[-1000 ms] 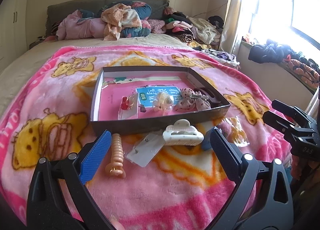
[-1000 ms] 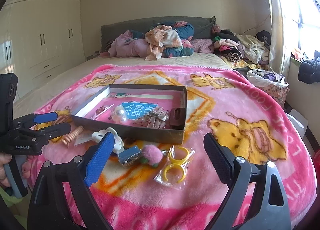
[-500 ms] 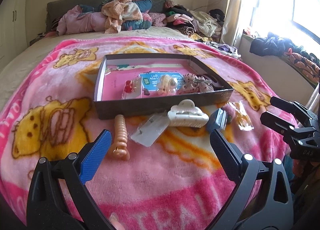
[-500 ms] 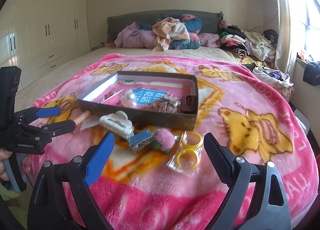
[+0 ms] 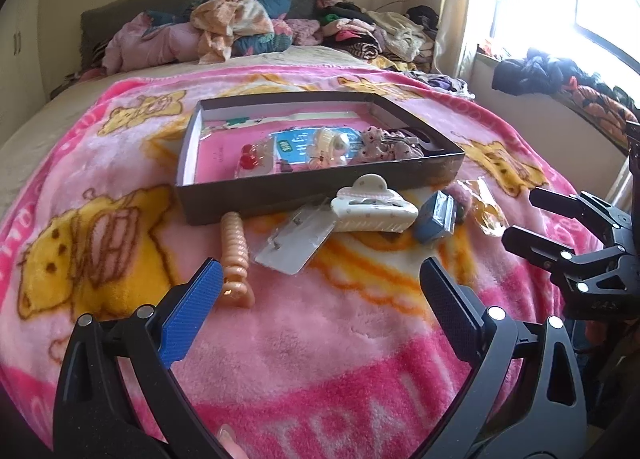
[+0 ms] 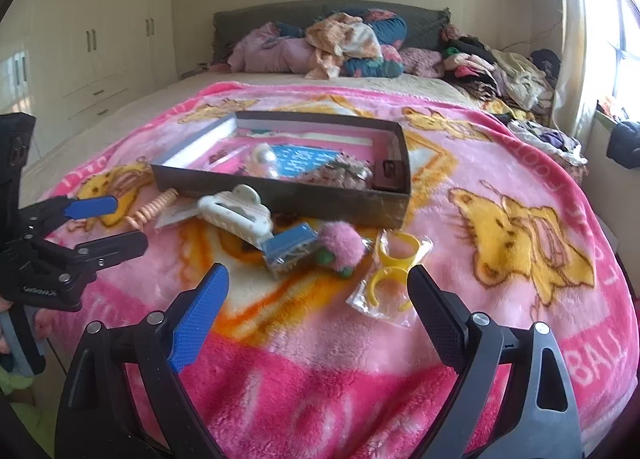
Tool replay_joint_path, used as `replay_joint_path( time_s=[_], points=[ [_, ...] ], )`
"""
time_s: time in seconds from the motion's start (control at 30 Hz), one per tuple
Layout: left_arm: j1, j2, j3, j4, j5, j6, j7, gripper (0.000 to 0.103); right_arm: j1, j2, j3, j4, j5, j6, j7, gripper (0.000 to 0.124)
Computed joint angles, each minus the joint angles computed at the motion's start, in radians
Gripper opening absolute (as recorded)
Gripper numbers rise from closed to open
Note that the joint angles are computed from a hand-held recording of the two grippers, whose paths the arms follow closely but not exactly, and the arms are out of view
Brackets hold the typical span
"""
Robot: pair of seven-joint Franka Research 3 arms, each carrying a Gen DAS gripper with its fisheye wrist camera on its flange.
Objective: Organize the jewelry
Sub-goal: 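Grasp the clear packet with the left tool while the right grasps the yellow ring packet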
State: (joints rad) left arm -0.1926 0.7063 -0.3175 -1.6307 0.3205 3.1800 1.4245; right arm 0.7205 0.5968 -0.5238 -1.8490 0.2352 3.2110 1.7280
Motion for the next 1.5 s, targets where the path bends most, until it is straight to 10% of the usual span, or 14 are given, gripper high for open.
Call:
replay_joint_path(
  time_s=[0.33,0.57,0.77,1.17,1.5],
  points=[
    [-0.089,0.096,0.072,0.18,0.028,-0.108,0.062,0.067,0.08,0.065,-0.135,0.042,-0.042,-0.106,0.173,0.088],
    [-0.107,0.16,0.083,0.28,0.004,-0.176,0.092,0.056,0.03,0.078,-0.111,0.075,-0.1,-0.155,0.269,0.088],
    [-0.096,0.203,0.065,0.351,-0.035,-0.226,0.124,0.029,-0.072,0.067,-0.021,0.103,-0.129,-0.204,0.322,0.086],
    [-0.057,0.195,0.004,0.331,-0.1,-0.22,0.193,0.022,-0.27,0.064,0.187,0.17,-0.215,-0.249,0.343,0.056],
    [0.001,0.153,-0.072,0.241,-0.155,-0.195,0.237,0.018,-0.313,0.04,0.229,0.134,-0.24,-0.207,0.371,0.033]
  ],
)
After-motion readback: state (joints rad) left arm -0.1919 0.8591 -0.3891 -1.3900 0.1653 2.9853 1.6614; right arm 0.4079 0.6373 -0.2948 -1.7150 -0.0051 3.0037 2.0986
